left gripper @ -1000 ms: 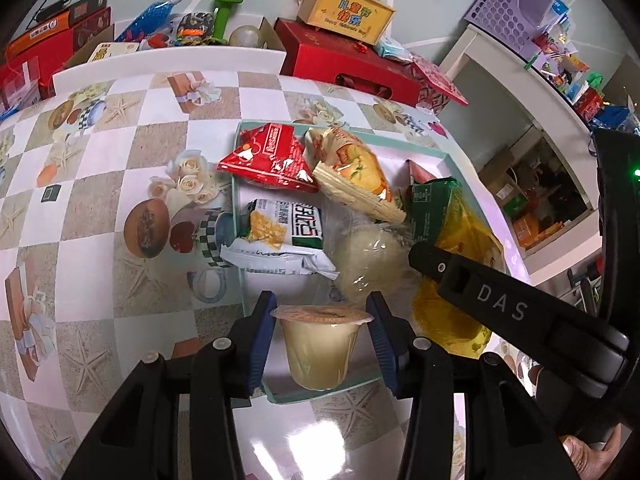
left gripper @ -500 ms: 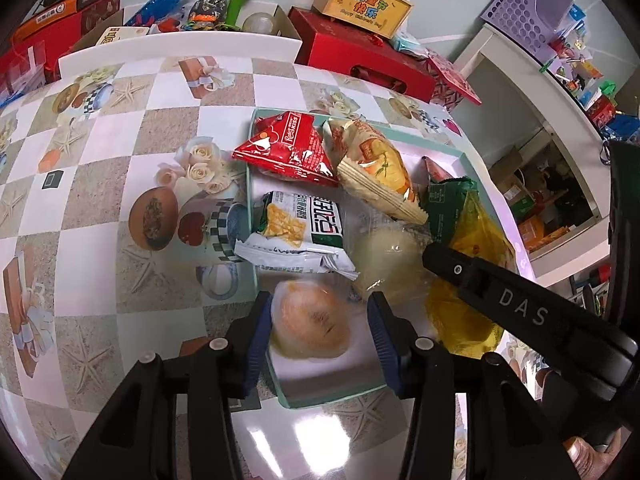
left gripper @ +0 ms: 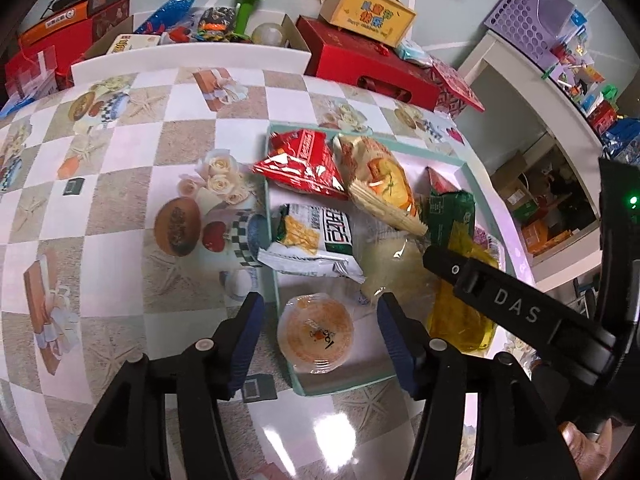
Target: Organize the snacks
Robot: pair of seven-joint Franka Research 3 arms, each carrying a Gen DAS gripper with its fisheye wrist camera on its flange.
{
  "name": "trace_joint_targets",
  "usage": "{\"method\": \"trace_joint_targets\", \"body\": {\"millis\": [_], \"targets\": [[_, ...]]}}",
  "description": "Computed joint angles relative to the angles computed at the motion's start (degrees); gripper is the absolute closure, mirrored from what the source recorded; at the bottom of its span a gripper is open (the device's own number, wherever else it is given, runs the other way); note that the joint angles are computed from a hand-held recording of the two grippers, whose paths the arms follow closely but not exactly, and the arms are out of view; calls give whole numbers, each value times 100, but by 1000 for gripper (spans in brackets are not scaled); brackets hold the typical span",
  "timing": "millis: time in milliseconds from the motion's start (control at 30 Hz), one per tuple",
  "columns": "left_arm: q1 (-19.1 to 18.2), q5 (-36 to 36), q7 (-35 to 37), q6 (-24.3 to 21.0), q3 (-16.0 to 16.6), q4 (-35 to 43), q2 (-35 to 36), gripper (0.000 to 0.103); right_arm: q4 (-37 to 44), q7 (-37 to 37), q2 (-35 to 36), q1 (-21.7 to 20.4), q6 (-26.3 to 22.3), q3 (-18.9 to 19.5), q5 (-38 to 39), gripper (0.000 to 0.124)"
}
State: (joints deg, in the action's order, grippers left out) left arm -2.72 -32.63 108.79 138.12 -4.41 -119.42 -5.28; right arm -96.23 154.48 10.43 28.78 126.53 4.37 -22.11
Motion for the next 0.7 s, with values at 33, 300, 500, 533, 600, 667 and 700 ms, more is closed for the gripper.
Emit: {"method": "trace_joint_targets", "body": {"millis": [33, 300, 500, 533, 600, 667, 700], "targets": [[5, -43, 22, -2, 12, -12, -28, 40, -10, -11, -11, -2, 30, 3, 10, 47], [59, -184, -9, 126, 140, -179, -263, 35, -33, 9, -86, 20, 151, 17, -131, 34], [175, 283, -560, 555, 183, -353, -341, 19, 4, 97, -107, 82, 153, 31, -435, 21], [200, 402, -679, 656, 192, -387, -347, 18, 7, 118, -112, 93, 158, 34, -488, 21], [253, 665, -912, 846, 207, -465, -365, 10, 12, 126, -115, 103, 195, 42, -558, 21], [295, 901, -1125, 1070, 223, -566, -396, 3, 44, 109, -100, 118, 179, 53, -594, 21], [324, 1058, -1265, 1226, 220, -634, -422, 1, 69, 117, -91, 136, 154, 57, -637, 21]]}}
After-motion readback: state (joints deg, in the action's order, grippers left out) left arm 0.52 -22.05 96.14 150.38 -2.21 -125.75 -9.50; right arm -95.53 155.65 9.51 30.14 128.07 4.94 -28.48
